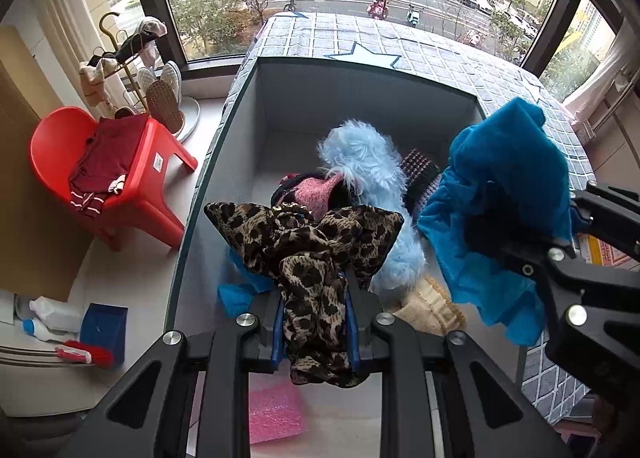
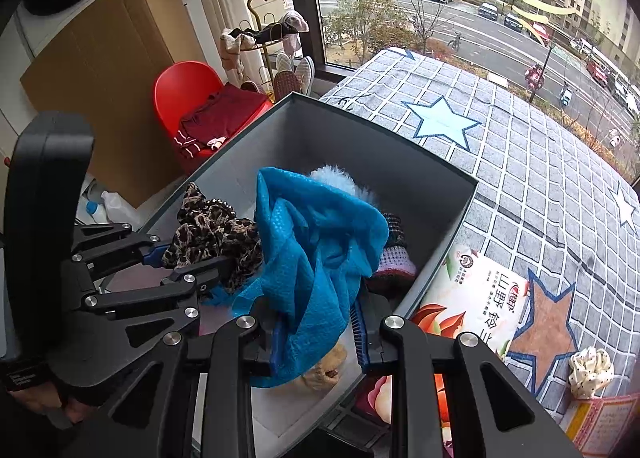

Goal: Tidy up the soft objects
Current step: 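Hold the scrunchie and blue cloth above the box interior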

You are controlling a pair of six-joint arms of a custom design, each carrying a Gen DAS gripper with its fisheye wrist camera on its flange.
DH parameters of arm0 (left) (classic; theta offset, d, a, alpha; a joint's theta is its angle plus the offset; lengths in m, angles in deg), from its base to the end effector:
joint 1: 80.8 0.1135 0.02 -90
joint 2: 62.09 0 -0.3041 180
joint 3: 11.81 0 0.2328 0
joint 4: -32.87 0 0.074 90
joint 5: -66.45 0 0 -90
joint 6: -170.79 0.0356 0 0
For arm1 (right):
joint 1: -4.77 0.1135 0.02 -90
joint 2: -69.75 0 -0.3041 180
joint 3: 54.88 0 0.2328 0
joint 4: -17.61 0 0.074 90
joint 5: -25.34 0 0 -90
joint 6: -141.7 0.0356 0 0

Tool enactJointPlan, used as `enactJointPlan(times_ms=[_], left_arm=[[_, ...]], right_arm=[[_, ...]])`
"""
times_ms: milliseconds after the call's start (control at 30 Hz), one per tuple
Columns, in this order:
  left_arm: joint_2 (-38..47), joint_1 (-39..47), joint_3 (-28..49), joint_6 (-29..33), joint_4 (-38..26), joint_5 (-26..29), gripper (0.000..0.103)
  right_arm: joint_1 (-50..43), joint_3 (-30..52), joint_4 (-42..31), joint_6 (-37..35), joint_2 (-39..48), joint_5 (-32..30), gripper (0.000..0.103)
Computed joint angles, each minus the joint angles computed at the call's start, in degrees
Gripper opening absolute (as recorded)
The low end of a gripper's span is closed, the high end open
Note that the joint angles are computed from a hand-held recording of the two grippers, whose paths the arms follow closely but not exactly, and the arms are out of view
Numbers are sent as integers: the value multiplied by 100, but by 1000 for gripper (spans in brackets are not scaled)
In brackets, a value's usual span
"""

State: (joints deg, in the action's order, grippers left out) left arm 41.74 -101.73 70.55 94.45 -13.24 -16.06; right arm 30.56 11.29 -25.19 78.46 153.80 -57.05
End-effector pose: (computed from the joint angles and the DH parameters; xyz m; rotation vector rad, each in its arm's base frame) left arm 0.3262 -0.1297 0.2225 0.8521 2.6166 -0.2143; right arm 0.2393 0.1104 0.2492 0.0678 2.6212 0.1473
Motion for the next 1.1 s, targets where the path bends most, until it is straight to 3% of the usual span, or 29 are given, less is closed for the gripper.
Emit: enactJointPlan(times_ms=[1100], left_arm=[[-64, -33, -145, 47, 72, -8, 26]], right_arm=[[19, 152, -127, -95, 164, 26, 27]])
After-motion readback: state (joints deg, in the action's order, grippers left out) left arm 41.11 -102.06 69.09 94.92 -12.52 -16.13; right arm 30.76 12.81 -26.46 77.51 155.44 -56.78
